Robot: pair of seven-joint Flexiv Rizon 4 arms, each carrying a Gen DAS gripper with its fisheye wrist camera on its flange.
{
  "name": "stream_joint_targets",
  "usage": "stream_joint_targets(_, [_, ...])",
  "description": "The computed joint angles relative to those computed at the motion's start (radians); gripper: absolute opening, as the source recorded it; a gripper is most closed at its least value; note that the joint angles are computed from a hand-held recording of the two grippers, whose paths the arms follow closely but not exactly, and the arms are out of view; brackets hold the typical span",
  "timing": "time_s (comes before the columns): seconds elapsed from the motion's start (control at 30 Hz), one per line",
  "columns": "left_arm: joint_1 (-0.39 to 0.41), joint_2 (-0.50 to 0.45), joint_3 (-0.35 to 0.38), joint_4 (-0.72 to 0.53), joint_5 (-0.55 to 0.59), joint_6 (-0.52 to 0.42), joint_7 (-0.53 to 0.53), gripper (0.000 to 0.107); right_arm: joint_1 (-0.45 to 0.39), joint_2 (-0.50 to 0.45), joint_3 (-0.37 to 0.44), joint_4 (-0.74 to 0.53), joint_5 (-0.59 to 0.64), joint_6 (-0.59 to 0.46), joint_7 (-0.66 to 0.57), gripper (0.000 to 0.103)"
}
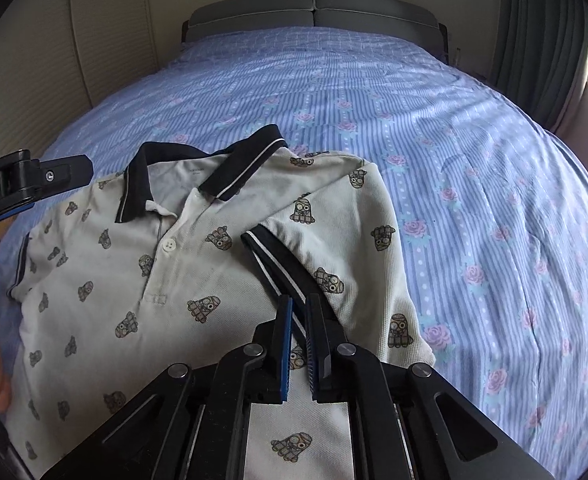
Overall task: Fold small clothes
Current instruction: 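Fold the held sleeve across the shirt front toward the buttons with the right gripper, then open the right gripper and lift it off the folded sleeve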
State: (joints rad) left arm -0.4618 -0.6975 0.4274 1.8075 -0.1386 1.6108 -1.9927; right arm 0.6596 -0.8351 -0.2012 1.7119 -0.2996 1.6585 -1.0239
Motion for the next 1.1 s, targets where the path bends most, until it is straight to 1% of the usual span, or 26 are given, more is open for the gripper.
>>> stream_joint_targets(0.03, [-0.001,-0.002,0.002,-0.003,-0.001,-0.004,-0.001,0.103,0.001,-0.009,-0.001,-0.017,-0.007,-0.012,-0.003,0.012])
stream_joint_targets(0.1, [0.006,-0.002,-0.004,-0.003,0.001,-0.006,-0.001,0.103,0.037,-0.028,-0.048,-0.034,-0.01,-0.024,0.013,0.032])
stream_joint_targets(0.17, [0.017,0.001,-0.016,-0.001,0.002,-0.007,0.001,0.103,0.045,-0.038,-0.063,-0.04,-0.013,-0.019,0.019,0.034])
stream_joint_targets(0.3, [0.025,0.002,-0.023,-0.002,0.005,-0.007,0.0,0.103,0.054,-0.05,-0.083,-0.047,-0.02,-0.037,0.034,0.034])
stream_joint_targets(0.37, [0.023,0.001,-0.02,-0.003,0.007,-0.006,-0.001,0.103,0.036,-0.052,-0.064,-0.054,-0.028,-0.049,0.031,0.034])
stream_joint_targets(0.43, [0.023,0.002,-0.021,-0.002,0.007,-0.006,-0.002,0.103,0.038,-0.058,-0.07,-0.057,-0.037,-0.055,0.036,0.033])
stream_joint_targets(0.53, [0.024,0.001,-0.02,-0.001,0.008,-0.004,-0.003,0.103,0.037,-0.064,-0.074,-0.057,-0.04,-0.048,0.047,0.027])
stream_joint_targets(0.6, [0.023,0.002,-0.019,0.0,0.007,-0.004,-0.004,0.103,0.031,-0.062,-0.069,-0.056,-0.038,-0.044,0.052,0.015])
stream_joint_targets(0.7, [0.024,0.004,-0.02,0.001,0.006,-0.004,-0.005,0.103,0.021,-0.054,-0.058,-0.051,-0.029,-0.034,0.061,0.009])
stream_joint_targets(0.77, [0.025,0.006,-0.019,0.003,0.005,-0.005,-0.006,0.103,0.026,-0.044,-0.059,-0.04,-0.025,-0.018,0.061,0.008])
stream_joint_targets(0.87, [0.025,0.008,-0.016,0.005,0.005,-0.007,-0.009,0.103,0.016,-0.034,-0.033,-0.033,-0.028,0.005,0.034,0.008])
stream_joint_targets(0.93, [0.021,0.007,-0.01,0.003,0.007,-0.011,-0.011,0.103,0.014,-0.038,-0.019,-0.042,-0.036,-0.011,0.014,0.008])
stream_joint_targets(1.0, [0.016,0.006,-0.003,0.003,0.011,-0.012,-0.014,0.103,0.021,-0.05,-0.024,-0.057,-0.039,-0.046,0.018,0.011])
stream_joint_targets(1.07, [0.02,0.006,-0.007,0.003,0.012,-0.011,-0.015,0.103,0.021,-0.055,-0.025,-0.058,-0.038,-0.049,0.026,0.012])
stream_joint_targets(1.1, [0.02,0.007,-0.008,0.003,0.012,-0.013,-0.016,0.103,0.025,-0.052,-0.031,-0.051,-0.036,-0.044,0.032,0.016])
